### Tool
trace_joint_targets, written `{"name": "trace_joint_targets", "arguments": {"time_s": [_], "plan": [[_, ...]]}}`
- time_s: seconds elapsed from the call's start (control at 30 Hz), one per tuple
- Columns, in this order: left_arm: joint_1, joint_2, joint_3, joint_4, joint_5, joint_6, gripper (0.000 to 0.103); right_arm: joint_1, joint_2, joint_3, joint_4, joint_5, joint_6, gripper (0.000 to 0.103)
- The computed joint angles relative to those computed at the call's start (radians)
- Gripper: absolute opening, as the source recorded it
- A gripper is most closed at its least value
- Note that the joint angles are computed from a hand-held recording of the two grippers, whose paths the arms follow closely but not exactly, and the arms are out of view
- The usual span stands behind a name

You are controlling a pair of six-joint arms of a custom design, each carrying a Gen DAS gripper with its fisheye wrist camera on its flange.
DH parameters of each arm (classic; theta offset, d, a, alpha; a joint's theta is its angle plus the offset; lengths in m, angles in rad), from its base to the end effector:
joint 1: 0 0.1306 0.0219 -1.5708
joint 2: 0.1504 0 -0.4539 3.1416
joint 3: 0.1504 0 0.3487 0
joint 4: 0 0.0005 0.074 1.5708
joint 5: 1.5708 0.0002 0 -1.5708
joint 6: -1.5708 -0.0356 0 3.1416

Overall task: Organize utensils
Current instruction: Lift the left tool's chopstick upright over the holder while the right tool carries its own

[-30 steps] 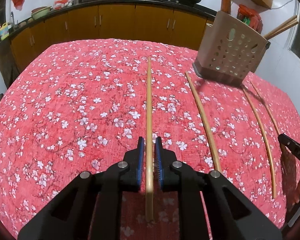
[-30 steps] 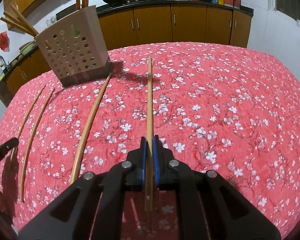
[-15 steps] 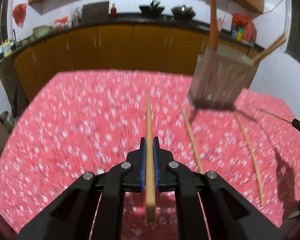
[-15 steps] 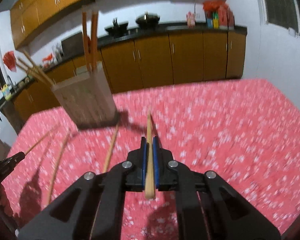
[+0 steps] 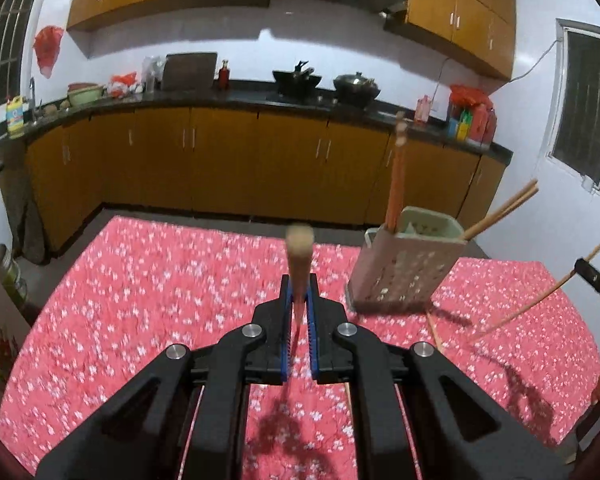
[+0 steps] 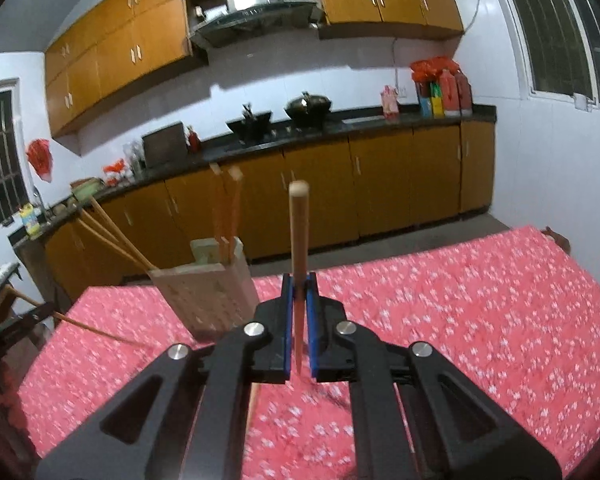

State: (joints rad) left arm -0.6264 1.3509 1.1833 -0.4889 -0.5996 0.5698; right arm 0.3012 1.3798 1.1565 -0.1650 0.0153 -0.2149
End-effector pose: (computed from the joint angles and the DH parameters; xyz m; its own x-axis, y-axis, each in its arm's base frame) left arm 0.3485 -0.2280 0.4620 -0.4821 -0.2009 -0.8528 -0.1641 0.9768 -0.1373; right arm 0.4252 0.1310 0.4652 -0.4136 0.0948 -0.9055 -0.1995 0.9610 0.1917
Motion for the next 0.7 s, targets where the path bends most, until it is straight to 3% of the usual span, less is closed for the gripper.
{"name": "trace_joint_targets", "arguments": {"time_s": [0.3, 0.7], "plan": [[-0.033, 0.015, 0.124, 0.064, -0.001, -0.110, 0.007, 0.026, -0.035, 0.110, 0.063, -0.108, -0.016, 0.007], [-0.050, 0.102, 0.266, 0.278, -0.089, -0.223, 0.007, 0.088, 0.075, 0.224, 0.137, 0.006, 0.013, 0.007]]}}
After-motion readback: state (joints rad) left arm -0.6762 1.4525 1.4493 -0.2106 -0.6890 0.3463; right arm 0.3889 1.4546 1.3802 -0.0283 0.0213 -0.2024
